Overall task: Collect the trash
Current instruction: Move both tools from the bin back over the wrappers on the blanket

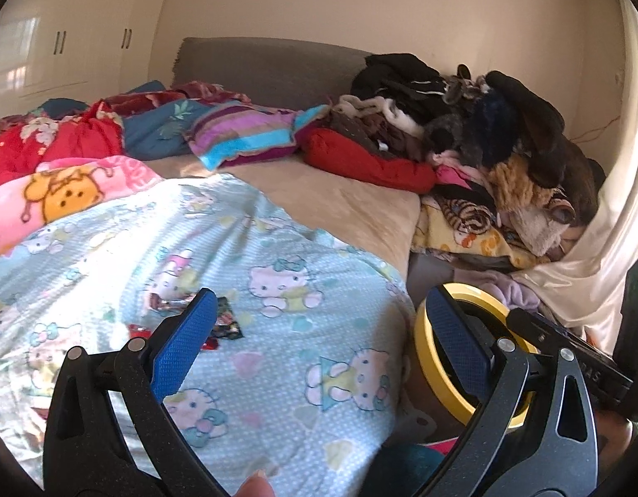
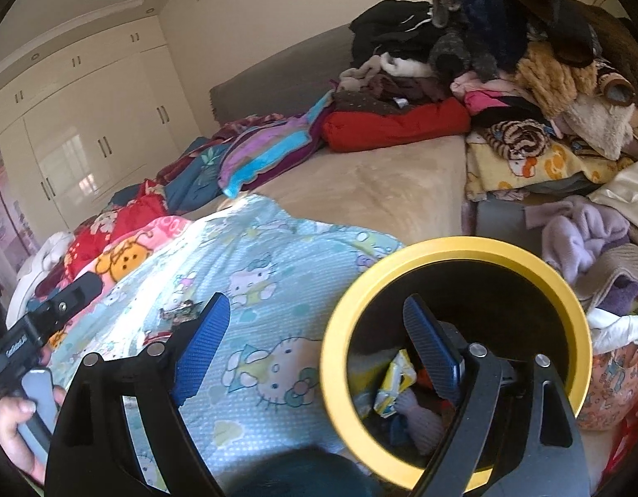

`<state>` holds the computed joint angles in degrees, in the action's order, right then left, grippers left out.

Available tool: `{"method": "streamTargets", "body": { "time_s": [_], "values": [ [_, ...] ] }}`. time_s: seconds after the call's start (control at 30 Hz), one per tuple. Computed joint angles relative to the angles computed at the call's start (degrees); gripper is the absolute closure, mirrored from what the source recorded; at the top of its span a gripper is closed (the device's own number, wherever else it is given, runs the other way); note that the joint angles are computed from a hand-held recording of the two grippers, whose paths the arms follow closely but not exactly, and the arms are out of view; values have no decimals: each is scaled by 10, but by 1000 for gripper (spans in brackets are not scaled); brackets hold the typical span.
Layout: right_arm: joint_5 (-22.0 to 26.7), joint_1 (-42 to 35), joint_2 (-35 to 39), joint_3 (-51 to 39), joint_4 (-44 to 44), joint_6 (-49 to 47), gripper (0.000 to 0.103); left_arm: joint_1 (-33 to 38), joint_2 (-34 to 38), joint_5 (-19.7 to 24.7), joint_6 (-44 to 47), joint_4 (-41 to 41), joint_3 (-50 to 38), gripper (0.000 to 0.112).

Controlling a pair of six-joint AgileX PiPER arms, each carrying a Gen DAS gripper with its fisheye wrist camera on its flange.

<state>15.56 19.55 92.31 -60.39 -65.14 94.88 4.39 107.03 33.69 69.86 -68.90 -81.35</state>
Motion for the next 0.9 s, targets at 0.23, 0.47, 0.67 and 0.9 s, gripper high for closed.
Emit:
{"method": "streamTargets", "body": {
  "time_s": [0.23,0.47,0.67,0.9],
  "values": [
    [7,25,32,-46,78,-87,20,37,12,9,-3,0,-24,20],
    [19,49,86,-117,172,-192,20,80,35,18,-17,11,-49,20],
    [26,57,148,-201,288,-314,20,120,55,25,-20,24,-63,20],
    [67,64,241,-338,446,-483,20,171,94,61,-49,67,-95,20]
  ]
}}
